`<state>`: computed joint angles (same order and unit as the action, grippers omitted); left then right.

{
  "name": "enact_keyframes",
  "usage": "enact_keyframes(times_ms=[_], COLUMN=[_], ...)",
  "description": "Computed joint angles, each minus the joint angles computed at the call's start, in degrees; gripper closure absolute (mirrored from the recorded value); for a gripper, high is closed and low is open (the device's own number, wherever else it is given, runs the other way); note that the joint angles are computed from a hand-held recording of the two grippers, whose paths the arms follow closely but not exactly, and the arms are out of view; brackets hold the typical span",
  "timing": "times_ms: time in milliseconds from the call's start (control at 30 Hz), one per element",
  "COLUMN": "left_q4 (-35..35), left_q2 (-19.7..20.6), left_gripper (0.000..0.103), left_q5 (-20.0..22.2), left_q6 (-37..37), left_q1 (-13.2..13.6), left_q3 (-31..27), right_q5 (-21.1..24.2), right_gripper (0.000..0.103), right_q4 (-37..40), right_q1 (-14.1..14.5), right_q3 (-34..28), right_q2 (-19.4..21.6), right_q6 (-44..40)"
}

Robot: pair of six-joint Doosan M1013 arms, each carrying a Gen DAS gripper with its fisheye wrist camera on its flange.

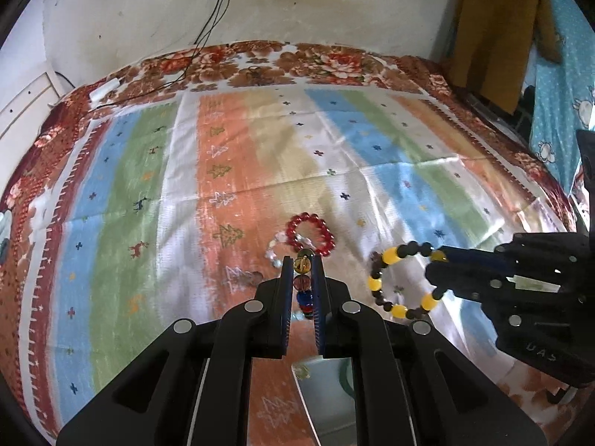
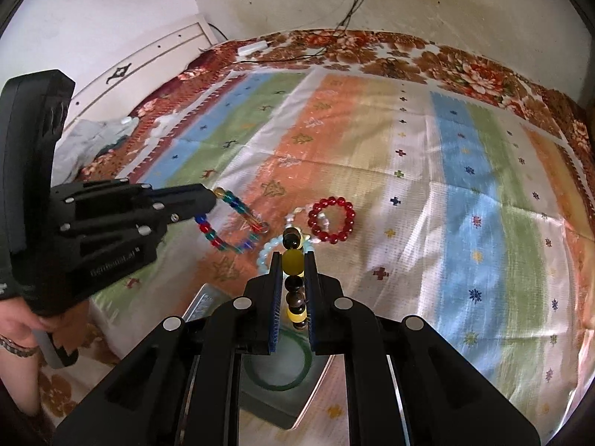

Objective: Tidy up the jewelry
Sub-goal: 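Lift the multicolour bracelet with the left tool while the right carries the yellow-black bracelet to the tin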

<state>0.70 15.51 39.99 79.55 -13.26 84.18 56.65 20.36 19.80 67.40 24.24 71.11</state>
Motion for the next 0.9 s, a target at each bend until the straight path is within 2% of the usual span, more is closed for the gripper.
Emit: enact_keyframes(times_ms=[200, 533, 900], left_q4=[-0.3, -2.0, -2.7], left_q2=[-1.9, -4.3, -5.0], left_gripper=[0.094, 0.094, 0.094], left_q5=[-1.6, -3.6, -3.1], left_q6=[0.7, 1.1, -0.1], left_q1=[-1.3, -1.9, -2.2], left_q3=[2.3, 5.4, 6.9], right_q5=[-0.1, -1.5, -0.1], right_gripper=[0.091, 0.091, 0.091], right_q4=[0.3, 3.4, 3.8], right_q1=[0.0, -0.3, -0.5], right_q3=[1.8, 5.1, 7.4], right_q2=[-1.3, -4.2, -5.1], right_q6=[0.0, -2.4, -1.9])
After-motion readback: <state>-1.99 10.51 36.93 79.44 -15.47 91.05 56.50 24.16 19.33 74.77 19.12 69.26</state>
